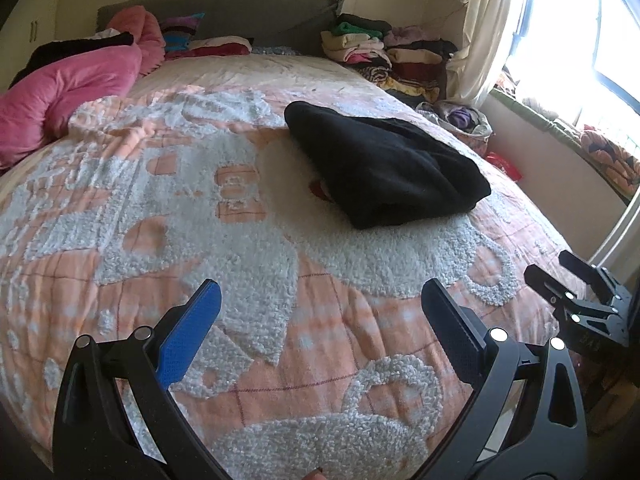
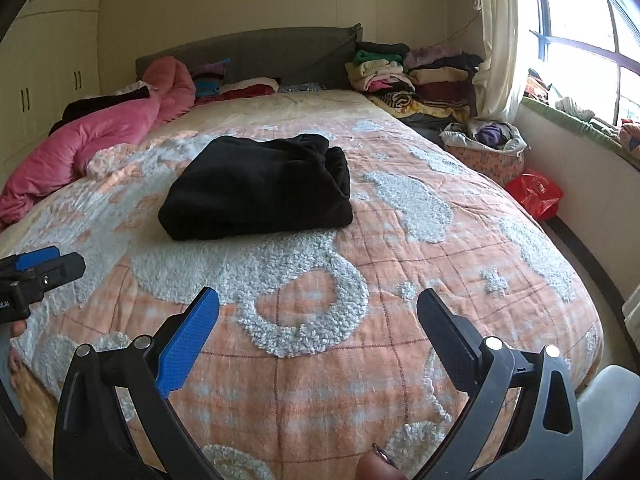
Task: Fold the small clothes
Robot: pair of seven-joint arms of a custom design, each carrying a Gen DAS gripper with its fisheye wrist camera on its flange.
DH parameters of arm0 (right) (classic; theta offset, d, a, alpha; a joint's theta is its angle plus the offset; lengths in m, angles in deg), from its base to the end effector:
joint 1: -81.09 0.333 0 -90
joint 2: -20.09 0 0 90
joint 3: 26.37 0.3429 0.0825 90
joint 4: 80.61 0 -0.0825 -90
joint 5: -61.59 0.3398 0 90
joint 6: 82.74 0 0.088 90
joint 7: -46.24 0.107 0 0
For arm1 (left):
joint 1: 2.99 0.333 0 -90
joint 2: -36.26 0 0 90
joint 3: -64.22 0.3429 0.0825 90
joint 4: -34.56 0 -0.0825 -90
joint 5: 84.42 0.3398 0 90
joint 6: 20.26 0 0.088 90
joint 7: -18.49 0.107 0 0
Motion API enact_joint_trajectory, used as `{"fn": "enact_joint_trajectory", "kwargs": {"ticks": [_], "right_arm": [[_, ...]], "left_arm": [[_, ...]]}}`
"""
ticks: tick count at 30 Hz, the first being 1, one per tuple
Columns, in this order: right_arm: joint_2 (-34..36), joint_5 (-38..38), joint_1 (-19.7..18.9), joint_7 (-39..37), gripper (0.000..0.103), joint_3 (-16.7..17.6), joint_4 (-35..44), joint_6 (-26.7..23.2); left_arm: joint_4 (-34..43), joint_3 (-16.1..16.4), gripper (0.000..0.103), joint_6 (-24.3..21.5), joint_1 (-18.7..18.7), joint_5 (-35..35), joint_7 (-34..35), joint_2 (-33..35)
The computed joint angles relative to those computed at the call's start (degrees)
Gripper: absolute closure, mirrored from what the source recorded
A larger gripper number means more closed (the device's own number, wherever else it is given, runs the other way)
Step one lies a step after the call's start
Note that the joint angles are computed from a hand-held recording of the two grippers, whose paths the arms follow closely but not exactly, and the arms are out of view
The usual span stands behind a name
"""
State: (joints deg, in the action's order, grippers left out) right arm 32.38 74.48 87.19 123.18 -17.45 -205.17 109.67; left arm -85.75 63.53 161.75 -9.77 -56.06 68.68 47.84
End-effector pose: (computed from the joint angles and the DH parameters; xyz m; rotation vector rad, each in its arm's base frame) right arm 0.5699 0.1209 0.4698 -1.7823 1.4216 -0.7467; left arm 0.5783 -0.1193 0.4777 -1.8112 1.7000 -0.9538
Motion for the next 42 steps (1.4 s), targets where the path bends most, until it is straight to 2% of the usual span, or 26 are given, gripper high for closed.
{"fn": "enact_joint_trajectory", "kwargs": {"ticks": [2, 8, 11, 16, 18, 25, 29, 33, 35, 37, 42], "right_arm": [[-0.01, 0.65, 2.07, -0.4, 0.004, -1.98, 0.13, 0.26], [0.01, 0.76, 1.1, -0.51, 0.004, -1.27, 0.53, -0.96], [0.04, 1.44, 2.04, -0.82, 0.004, -2.26, 0.68, -1.5], [0.05, 2.02, 2.14, -1.52, 0.004, -2.26, 0.67, -1.69], [0.03, 2.24, 2.17, -1.68, 0.004, -2.22, 0.66, -1.7], [-0.03, 2.93, 3.63, -2.31, 0.004, -3.5, 0.64, -1.87], [-0.02, 3.13, 3.3, -2.59, 0.004, -3.15, 0.64, -1.8], [0.02, 3.25, 3.18, -2.78, 0.004, -3.0, 0.72, -1.87], [0.05, 3.56, 4.26, -2.78, 0.004, -4.09, 0.81, -2.08], [-0.09, 3.66, 3.81, -2.8, 0.004, -3.66, 0.79, -2.27], [-0.23, 3.98, 5.2, -3.08, 0.004, -5.04, 0.78, -2.19]], "left_arm": [[0.27, 0.35, 0.009, -0.64, -0.39, 0.42, -0.27, 0.1], [0.5, 0.18, 0.009, -0.91, -0.36, 1.26, -0.78, 0.21], [0.41, -0.23, 0.009, -0.85, 0.01, 1.06, -0.55, 0.18], [0.94, 1.45, 0.009, -2.17, -1.51, 3.31, -2.86, 0.12], [0.77, 0.46, 0.009, -1.87, -0.58, 3.01, -2.6, 0.04], [0.95, 0.04, 0.009, -2.35, -0.15, 3.52, -3.04, 0.02], [0.81, -1.39, 0.009, -2.28, 1.1, 2.24, -1.61, 0.07], [0.69, -1.47, 0.009, -2.39, 1.04, 1.76, -1.02, 0.03], [0.67, -2.52, 0.009, -2.36, 1.9, 0.49, 0.24, 0.13], [0.55, -2.66, 0.009, -2.36, 1.99, -0.11, 0.84, 0.1], [0.5, -2.75, 0.009, -2.48, 1.94, -1.07, 1.69, 0.11]]}}
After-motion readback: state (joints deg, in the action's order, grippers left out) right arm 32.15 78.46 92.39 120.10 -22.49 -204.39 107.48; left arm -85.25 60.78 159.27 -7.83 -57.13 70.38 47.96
